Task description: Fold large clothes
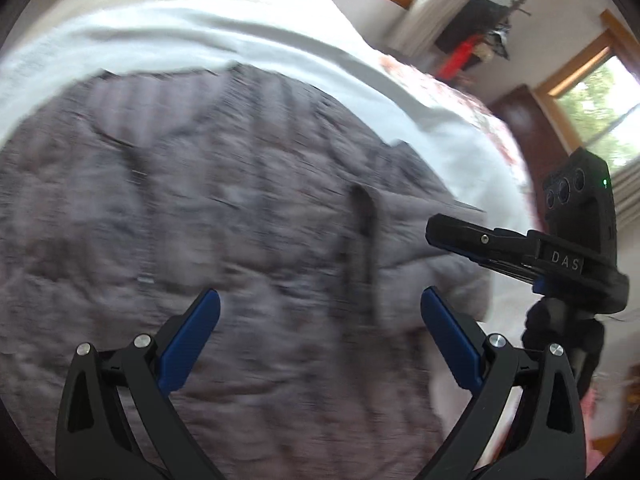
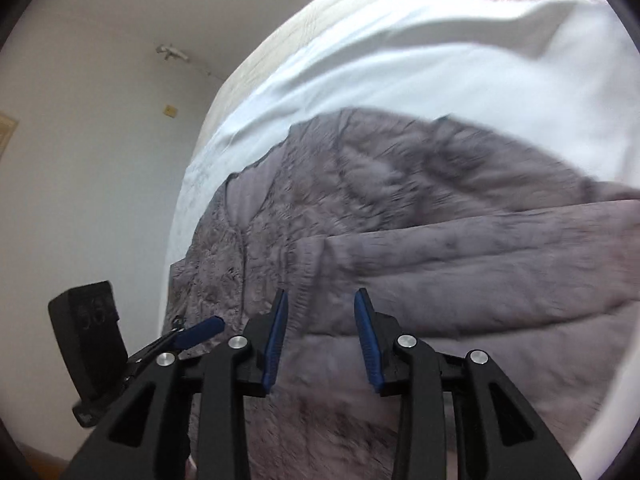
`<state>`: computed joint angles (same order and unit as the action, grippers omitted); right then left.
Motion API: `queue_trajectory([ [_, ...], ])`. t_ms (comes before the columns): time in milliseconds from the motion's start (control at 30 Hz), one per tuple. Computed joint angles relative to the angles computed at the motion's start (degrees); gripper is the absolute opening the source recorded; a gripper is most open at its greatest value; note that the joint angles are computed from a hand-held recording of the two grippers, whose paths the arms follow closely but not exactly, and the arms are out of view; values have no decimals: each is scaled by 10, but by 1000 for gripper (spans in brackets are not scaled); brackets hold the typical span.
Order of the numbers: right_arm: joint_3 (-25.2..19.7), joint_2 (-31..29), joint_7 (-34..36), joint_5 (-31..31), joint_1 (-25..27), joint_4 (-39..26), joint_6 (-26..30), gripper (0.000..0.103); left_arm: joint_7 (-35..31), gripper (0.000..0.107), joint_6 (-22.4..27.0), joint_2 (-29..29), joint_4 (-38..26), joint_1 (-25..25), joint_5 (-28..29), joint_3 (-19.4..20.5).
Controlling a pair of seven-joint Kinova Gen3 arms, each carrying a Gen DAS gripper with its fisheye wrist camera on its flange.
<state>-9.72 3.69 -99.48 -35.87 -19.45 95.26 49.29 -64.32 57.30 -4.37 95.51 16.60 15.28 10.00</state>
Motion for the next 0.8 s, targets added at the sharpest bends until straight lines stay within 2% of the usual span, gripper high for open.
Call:
queue_trajectory([
  [33,14,-16,-18,23,-7,6,4,35,-11,99,-3,8,1,-2,18,2],
  [100,10,-42,-55,70,5,19,8,35,-28,99,-11,28,0,5,41,-1],
  [167,15,-71,-90,107,10,36,10,35,-25,91,-15,50,-6,11,42,5],
  [200,23,-81,-95,112,10,44,9,35,-33,72,-16,59,-6,11,53,5],
  [267,26,-99,-113,130,19,57,6,35,-51,42,-11,79,-11,2,78,11],
  [333,31,-110,-122,142,24,66,4,35,-45,36,-13,90,-20,18,66,8],
  [367,32,-113,-126,146,25,68,3,35,-40,23,-19,88,-22,23,53,12],
  [433,31,-115,-139,159,29,71,-1,35,-27,12,-31,79,-19,28,39,12],
  [500,36,-117,-135,153,29,76,-9,35,-18,9,-43,57,-9,22,35,10],
  [600,40,-116,-122,139,26,82,-24,35,26,7,-39,17,-8,23,-25,8],
  [667,40,-115,-115,132,24,83,-33,35,61,7,-25,-11,-8,2,-71,25],
  [700,43,-115,-101,119,20,86,-42,35,77,7,-15,-24,-9,6,-92,17],
  [800,57,-112,-42,60,9,93,-64,35,118,6,19,-64,-12,-25,-153,33],
])
